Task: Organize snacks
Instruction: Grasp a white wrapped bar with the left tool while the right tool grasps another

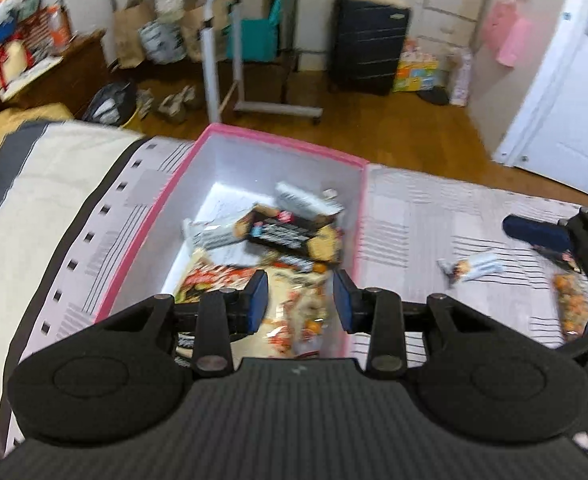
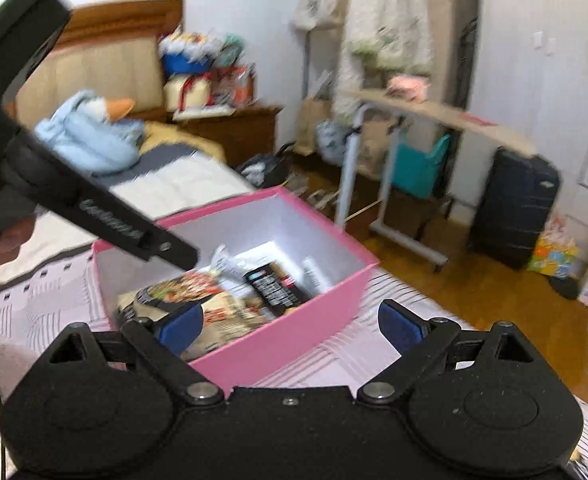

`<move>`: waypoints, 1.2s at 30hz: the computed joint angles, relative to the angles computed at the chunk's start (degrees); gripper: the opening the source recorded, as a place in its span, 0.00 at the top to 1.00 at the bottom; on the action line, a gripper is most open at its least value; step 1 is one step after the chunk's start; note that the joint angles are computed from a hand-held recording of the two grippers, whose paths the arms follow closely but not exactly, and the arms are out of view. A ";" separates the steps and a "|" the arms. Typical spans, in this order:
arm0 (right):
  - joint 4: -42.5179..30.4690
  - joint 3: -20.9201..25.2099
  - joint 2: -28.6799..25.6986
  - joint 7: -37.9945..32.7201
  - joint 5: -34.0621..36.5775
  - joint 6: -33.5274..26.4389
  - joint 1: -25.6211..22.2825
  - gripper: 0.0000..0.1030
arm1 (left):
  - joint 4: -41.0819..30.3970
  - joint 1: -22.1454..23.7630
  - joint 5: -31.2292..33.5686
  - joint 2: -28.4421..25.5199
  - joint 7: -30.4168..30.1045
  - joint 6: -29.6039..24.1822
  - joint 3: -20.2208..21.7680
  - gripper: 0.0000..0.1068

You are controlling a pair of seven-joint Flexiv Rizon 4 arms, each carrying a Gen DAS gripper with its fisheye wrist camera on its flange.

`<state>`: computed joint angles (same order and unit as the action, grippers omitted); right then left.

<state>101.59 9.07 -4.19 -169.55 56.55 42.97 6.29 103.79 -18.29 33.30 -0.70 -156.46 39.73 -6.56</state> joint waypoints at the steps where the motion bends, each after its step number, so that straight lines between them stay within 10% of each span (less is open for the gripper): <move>1: -0.27 -0.59 0.29 -0.13 0.99 -0.33 -0.75 0.06 | -0.49 -0.22 0.38 -0.11 0.25 0.22 -0.33 0.67; 21: -4.68 -5.53 -7.06 28.64 -11.19 3.46 -12.82 0.12 | -16.17 -7.67 1.86 -18.31 8.29 10.30 2.30 0.47; 36: 0.48 -1.61 -10.21 21.18 -17.46 15.35 -16.22 0.20 | -26.90 -4.74 -17.71 -36.61 28.39 18.95 3.35 0.61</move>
<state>102.07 7.46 -14.40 -148.37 39.10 58.32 -9.94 76.89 -23.03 15.59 -37.31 -128.08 58.68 -3.20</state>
